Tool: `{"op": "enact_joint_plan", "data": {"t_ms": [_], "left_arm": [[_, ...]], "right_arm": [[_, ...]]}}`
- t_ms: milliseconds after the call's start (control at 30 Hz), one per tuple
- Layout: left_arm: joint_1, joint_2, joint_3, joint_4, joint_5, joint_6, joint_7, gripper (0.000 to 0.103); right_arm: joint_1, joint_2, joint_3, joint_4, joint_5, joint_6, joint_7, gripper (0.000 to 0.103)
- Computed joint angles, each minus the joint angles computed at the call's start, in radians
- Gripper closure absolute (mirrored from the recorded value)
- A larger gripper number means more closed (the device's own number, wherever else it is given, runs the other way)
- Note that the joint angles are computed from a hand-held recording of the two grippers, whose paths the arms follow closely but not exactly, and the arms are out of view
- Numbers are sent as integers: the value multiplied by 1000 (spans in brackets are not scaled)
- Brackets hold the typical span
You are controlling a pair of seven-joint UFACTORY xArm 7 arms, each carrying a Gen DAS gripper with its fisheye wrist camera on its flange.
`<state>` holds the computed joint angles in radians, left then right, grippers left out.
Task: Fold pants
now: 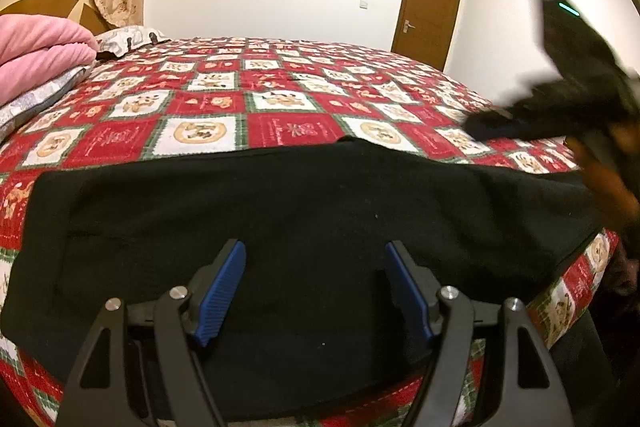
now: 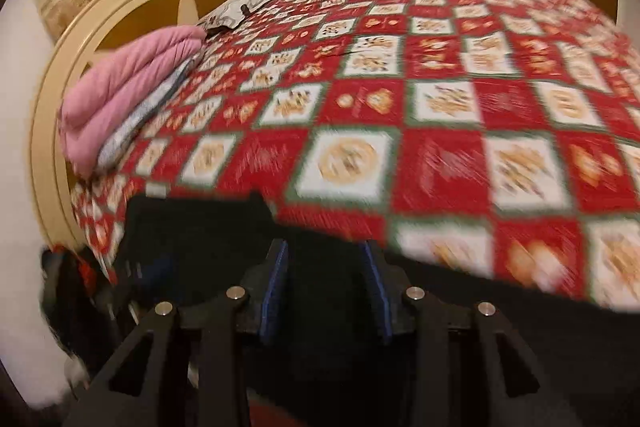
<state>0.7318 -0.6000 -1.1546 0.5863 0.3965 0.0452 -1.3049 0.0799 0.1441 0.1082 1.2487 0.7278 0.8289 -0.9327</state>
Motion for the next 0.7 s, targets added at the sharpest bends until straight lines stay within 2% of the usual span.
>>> {"op": "enact_joint_plan", "data": {"t_ms": [167,300,400,500,700], "left_arm": [[5,1,-16,15,4,26,2,26],[-12,13,-10,29,19,73,6,25],[-37,35,7,38,38,108,5,25],[-54,54,23,45,67,134,-13,25],[-79,96,42,65,141,174,-47,21]], "right_arm": [[3,-166,-37,-254,-51,-138,-122,63],[20,-173,-55,-359,-140,-274,-80,63],[24,-186,-69,-388,-76,-286,-117,63],[23,-190,-80,-396,-73,-272,-112,63],[37,-213,-80,-432,-82,-311,-109,63]]}}
